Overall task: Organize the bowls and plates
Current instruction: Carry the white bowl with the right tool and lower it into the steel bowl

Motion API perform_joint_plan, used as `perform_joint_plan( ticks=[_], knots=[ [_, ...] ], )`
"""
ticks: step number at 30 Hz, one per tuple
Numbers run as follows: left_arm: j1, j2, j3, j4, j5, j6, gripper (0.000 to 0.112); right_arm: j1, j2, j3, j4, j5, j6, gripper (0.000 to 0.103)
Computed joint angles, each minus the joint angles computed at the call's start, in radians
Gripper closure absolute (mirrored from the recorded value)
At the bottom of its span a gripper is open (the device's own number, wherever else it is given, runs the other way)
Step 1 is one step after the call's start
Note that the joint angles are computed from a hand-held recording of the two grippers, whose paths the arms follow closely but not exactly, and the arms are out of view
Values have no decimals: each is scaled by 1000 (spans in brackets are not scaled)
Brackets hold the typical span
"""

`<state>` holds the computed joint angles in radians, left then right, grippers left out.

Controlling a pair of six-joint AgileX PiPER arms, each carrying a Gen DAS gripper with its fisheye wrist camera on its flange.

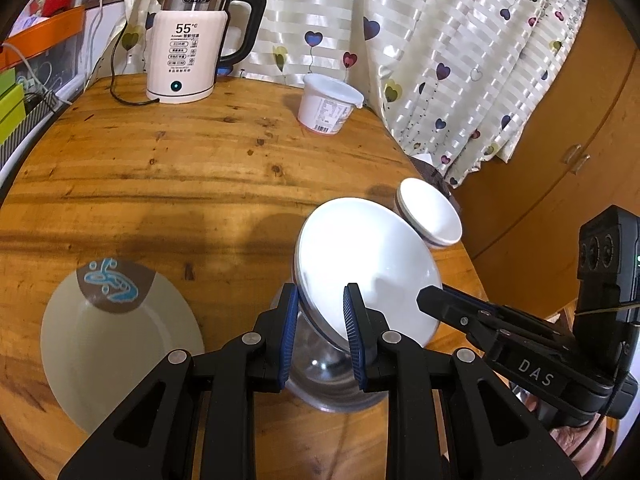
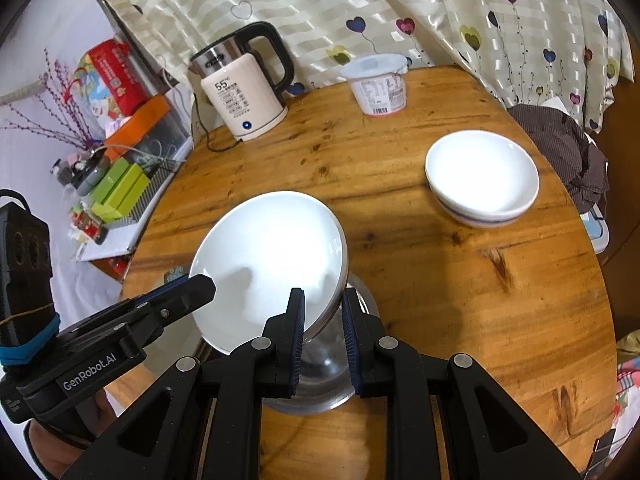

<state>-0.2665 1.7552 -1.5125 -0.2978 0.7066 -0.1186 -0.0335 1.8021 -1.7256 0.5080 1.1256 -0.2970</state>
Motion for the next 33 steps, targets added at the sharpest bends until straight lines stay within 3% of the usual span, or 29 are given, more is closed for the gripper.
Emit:
perform_joint_plan(
  ticks=[13,33],
  knots=[
    [-14,-13,81,-10,-16,-4,88,2,-26,90,-12,-16,-18,85],
    [-19,13,91,-18,-8,0,88,-5,3,91,-20,-6,-32,84]
  ],
)
